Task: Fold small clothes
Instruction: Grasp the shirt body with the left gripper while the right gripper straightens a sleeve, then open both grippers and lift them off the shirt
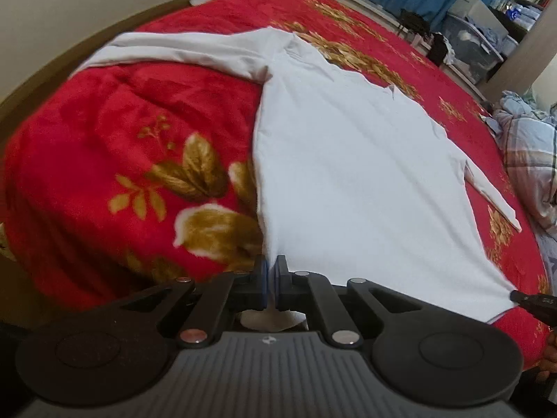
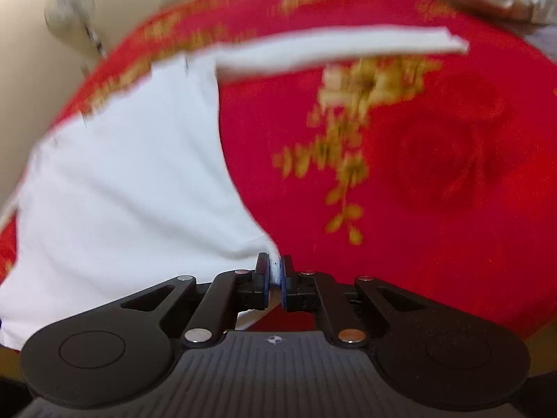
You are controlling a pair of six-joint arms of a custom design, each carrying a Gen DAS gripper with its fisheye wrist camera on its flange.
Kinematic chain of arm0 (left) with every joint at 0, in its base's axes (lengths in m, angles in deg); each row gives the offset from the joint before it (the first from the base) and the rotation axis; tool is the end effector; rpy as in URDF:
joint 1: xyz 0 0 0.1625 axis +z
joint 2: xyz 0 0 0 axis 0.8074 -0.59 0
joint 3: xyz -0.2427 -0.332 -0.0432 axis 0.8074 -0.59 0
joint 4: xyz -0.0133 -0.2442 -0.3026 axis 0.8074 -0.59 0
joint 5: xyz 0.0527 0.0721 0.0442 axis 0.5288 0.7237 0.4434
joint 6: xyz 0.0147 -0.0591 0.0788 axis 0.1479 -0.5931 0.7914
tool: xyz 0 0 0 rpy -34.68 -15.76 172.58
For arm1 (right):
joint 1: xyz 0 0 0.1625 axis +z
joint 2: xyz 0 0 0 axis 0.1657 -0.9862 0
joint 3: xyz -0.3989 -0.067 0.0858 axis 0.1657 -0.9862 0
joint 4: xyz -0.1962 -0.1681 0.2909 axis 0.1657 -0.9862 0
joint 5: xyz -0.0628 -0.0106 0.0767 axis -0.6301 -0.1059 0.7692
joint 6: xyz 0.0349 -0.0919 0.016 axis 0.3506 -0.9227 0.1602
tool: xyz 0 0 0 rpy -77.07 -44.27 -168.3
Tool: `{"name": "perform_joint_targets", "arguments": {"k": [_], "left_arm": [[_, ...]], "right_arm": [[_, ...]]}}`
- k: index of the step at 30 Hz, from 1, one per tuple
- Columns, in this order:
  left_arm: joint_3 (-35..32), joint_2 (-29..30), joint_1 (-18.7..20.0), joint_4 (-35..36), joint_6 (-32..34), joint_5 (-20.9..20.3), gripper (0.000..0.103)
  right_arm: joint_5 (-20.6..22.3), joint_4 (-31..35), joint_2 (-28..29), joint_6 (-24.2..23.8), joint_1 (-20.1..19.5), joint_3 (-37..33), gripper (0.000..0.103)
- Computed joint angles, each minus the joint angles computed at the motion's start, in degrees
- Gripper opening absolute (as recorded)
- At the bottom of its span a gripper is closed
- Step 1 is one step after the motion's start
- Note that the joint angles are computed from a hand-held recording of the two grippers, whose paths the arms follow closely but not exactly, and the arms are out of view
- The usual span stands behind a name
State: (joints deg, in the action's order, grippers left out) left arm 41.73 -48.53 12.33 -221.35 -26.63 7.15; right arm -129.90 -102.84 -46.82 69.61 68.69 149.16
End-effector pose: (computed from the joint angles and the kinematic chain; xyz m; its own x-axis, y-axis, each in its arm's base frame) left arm -0.0950 -0.6870 0.1273 -0.8850 -0.0077 -0.4656 0.2319 0.8598 -0.4550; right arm -0.0304 -0.5901 0.2582 -0.8234 0.3420 0.4528 -0.0753 0.7250 -0.6847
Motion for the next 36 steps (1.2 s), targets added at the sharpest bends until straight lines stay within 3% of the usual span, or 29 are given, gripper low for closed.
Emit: {"name": "perform_joint_targets", "arguments": {"k": [2,4,6,7,9,10,12,14,15,17,19,21,24,27,30,33,36], "left_arm": [[-1.0,0.2,0.3,6.8,-3.5,0.5,0.005],[-3.6,1.5,1.1,14.3,-7.1,0.8,0.005],[-3.9,2.0,0.9,12.3,-7.4,2.3,0.006],[-2.9,2.0,0.3,7.7,-4.9,3.3,0.006],[-1.2,3.3,-1.4,-3.1,5.0,5.9,0.007],[-0.9,4.0,-2.0,-5.6,8.3,5.9,0.01],[-2.2,4.7,-1.9,-3.6,9.6,2.3,0.024],[-6.3,5.9,0.1,7.0,3.4,-4.2,0.043],[-8.4,7.2,0.9,12.3,0.6,-5.0,0.043],[-10.0,8.0,0.3,15.6,0.3,-3.1,0.043],[-8.7,8.0,-1.2,9.3,5.5,-1.8,0.045],[-7.4,8.5,-2.4,0.5,10.3,-1.4,0.05],[-8.9,10.3,-3.9,-8.3,16.1,-0.6,0.058],[-14.7,13.4,-6.4,-12.4,22.3,-0.7,0.061],[-23.7,17.1,-7.6,-11.9,28.1,-1.7,0.064],[-37.3,23.6,-7.7,-7.4,31.6,-2.8,0.065],[-52.1,32.1,-5.7,-2.7,34.3,-5.9,0.07]], "right_arm": [[-0.3,1.5,-0.6,1.0,-0.4,-0.1,0.006],[-3.1,9.5,0.0,3.9,-1.1,-2.2,0.007],[-5.8,12.3,1.4,5.9,-1.4,-3.4,0.011],[-7.2,10.1,2.0,4.3,-0.7,-3.5,0.012],[-9.3,-0.5,4.1,-3.6,1.3,-2.9,0.023],[-9.3,-5.7,4.9,-8.0,2.1,-2.7,0.027],[-6.0,-8.9,4.8,-10.2,2.4,-2.0,0.032],[-0.6,-2.6,3.5,-6.2,0.8,-1.8,0.032],[0.7,3.4,3.3,-2.6,-0.2,-2.7,0.032],[-1.6,13.0,3.6,2.9,-0.9,-5.0,0.031],[-1.7,13.2,3.2,3.1,-0.2,-5.6,0.031],[0.3,6.5,2.7,0.8,0.2,-4.6,0.033],[2.2,1.4,1.4,0.3,0.4,-4.8,0.036],[4.1,1.5,0.0,1.2,-0.2,-8.0,0.037],[5.3,3.9,0.9,3.4,-1.2,-16.8,0.038],[7.2,4.8,3.4,6.4,-3.1,-26.8,0.038],[5.4,6.1,8.3,7.3,-5.2,-37.3,0.038]]}}
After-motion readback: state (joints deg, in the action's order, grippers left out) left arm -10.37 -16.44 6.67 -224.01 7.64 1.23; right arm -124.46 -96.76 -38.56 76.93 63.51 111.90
